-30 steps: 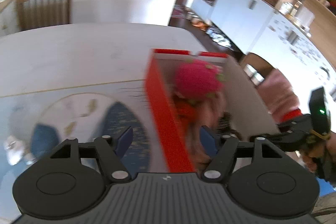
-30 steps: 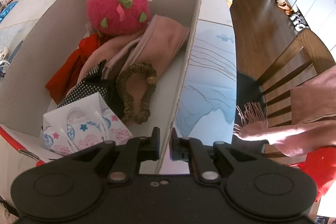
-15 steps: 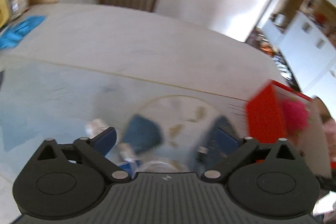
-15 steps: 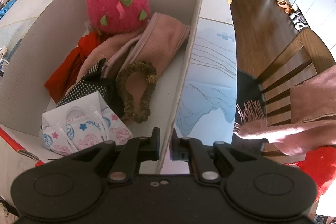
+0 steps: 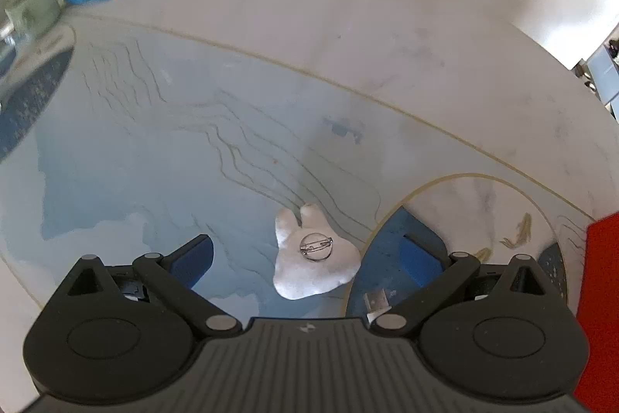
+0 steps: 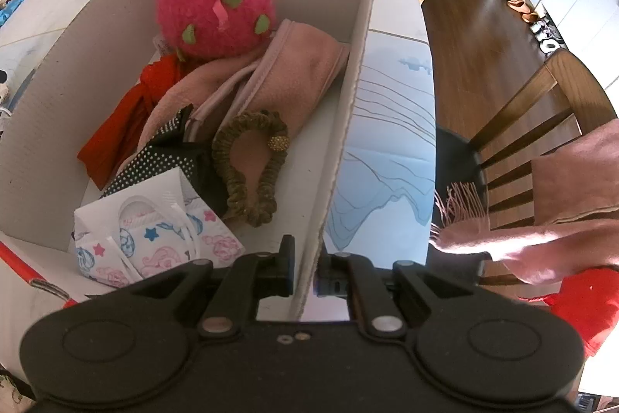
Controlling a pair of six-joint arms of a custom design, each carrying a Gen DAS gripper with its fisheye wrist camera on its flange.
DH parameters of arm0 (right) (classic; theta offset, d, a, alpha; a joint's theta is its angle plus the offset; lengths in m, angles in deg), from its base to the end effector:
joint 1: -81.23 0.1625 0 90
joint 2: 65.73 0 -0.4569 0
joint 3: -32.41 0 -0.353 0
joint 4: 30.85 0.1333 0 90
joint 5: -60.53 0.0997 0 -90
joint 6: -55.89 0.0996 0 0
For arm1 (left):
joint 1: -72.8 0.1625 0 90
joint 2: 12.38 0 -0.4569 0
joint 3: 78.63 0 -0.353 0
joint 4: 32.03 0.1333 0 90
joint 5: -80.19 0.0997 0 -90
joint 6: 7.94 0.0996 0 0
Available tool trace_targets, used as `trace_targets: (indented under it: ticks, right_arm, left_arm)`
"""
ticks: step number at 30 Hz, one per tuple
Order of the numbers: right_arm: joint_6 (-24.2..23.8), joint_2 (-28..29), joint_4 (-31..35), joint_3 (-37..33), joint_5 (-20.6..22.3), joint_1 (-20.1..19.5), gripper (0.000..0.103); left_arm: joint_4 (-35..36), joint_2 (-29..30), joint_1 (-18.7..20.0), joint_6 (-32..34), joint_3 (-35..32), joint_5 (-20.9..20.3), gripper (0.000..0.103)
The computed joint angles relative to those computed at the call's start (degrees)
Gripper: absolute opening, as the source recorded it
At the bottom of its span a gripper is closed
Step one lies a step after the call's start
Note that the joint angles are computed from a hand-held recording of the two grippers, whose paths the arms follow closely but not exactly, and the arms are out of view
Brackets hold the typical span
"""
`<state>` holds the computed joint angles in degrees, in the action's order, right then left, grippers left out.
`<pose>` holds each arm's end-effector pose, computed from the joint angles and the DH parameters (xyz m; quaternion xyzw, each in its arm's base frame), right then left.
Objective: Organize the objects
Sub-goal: 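Reach the left gripper to the white bunny-shaped cloth with brooch, then close the left gripper on the bunny cloth and lift it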
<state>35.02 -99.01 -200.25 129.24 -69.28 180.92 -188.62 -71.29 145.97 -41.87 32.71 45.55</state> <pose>0.1790 -0.6349 0.0508 0.2001 -0.9107 0.0962 0.3482 0.0434 -0.6000 0.2435 -0.1873 0.8605 -0.2962 0.3697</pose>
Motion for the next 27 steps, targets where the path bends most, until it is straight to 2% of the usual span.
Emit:
trace_targets:
  ticks: [7, 18, 23, 27]
  right_arm:
    - [0.47, 0.04, 0.48, -0.01, -0.26, 0.06, 0.008]
    - [0.61, 0.09, 0.63, -0.02, -0.4, -0.04, 0.008]
    - [0.6, 0.08, 0.6, 0.01, -0.36, -0.05, 0.008]
    - [0.45, 0.07, 0.41, 0.1, -0.38, -0.09, 0.008]
  left_arm:
    - [3.06, 1.33, 1.78, -2.68, -2.0, -1.54, 0.103]
    - [4.83, 1.6, 1.88, -6.04, -1.86, 1.3, 0.101]
    - [6.25, 2.09, 0.99, -7.47, -2.01, 3.18, 0.092]
    - [4.48, 2.04, 0.62, -6.59, -1.44, 3.4, 0.076]
